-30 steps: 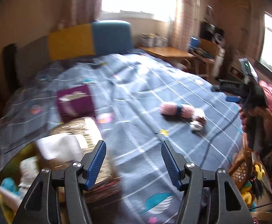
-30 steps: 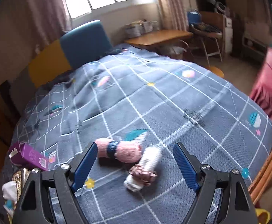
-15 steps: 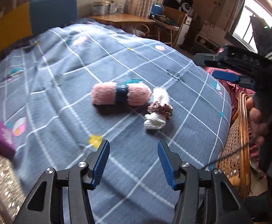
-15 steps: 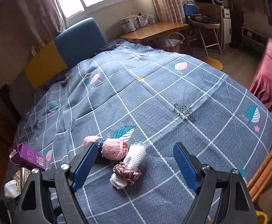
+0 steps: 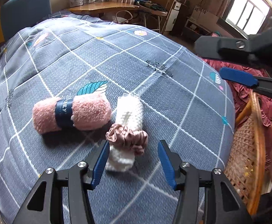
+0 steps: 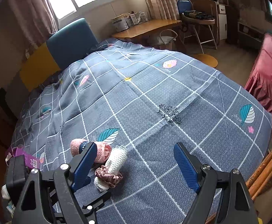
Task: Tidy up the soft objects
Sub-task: 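Grasp the white knit item with brown scrunchie using the left tool, then lift the white knit item with the left tool while the right tool grasps the pink towel roll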
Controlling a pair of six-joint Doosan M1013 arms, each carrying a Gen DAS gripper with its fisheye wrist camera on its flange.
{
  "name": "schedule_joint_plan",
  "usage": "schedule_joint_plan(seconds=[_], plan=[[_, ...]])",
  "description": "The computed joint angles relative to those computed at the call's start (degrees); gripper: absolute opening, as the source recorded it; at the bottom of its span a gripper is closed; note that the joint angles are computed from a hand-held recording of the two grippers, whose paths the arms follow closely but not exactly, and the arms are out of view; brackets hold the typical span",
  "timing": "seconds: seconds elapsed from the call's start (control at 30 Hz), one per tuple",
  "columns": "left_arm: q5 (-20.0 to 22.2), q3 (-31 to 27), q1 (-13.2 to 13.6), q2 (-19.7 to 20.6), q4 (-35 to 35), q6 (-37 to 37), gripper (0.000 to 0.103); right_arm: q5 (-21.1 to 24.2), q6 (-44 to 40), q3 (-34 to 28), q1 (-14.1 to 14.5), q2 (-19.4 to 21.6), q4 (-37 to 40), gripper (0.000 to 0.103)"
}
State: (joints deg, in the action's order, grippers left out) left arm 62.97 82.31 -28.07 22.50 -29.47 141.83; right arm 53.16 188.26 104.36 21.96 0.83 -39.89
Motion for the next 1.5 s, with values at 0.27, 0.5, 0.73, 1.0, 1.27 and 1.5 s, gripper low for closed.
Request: schedule_joint_plan(seconds=[0.27, 0.5, 0.73, 1.0, 1.27, 1.5], plan=[[-1.59, 0.11, 0.36, 1.14, -1.47, -1.33, 0.036, -1.32, 0.64, 0.59, -0.67, 0.32, 0.82, 0.084], [-2.84, 2.75, 4.49, -1.93, -6.76, 1.37, 0.035, -2.44, -1.96, -0.18, -1.18, 1.45, 2.46, 0.084], [-7.78, 5.43, 9.71, -3.65, -4.74, -5.43, 0.035, -6.10, -22.95, -4.94, -3.12, 5.64, 12.62, 0.084], [-9.61, 5.88, 12.36, -2.41, 0.10, -12.42, 0.035, -1.33, -55.48, -15.63, -4.76, 15.36, 23.68, 0.089], [-11.22, 8.03, 12.83, -3.49, -2.09, -9.54, 0.035, 10.89, -67.27, -23.14, -4.57, 23.05, 23.30, 0.053], [-11.44, 8.34, 13.13, -3.37, -3.24, -9.54, 0.035, 8.34, -55.69, -21.04, -3.69, 21.26, 19.37, 0.042]])
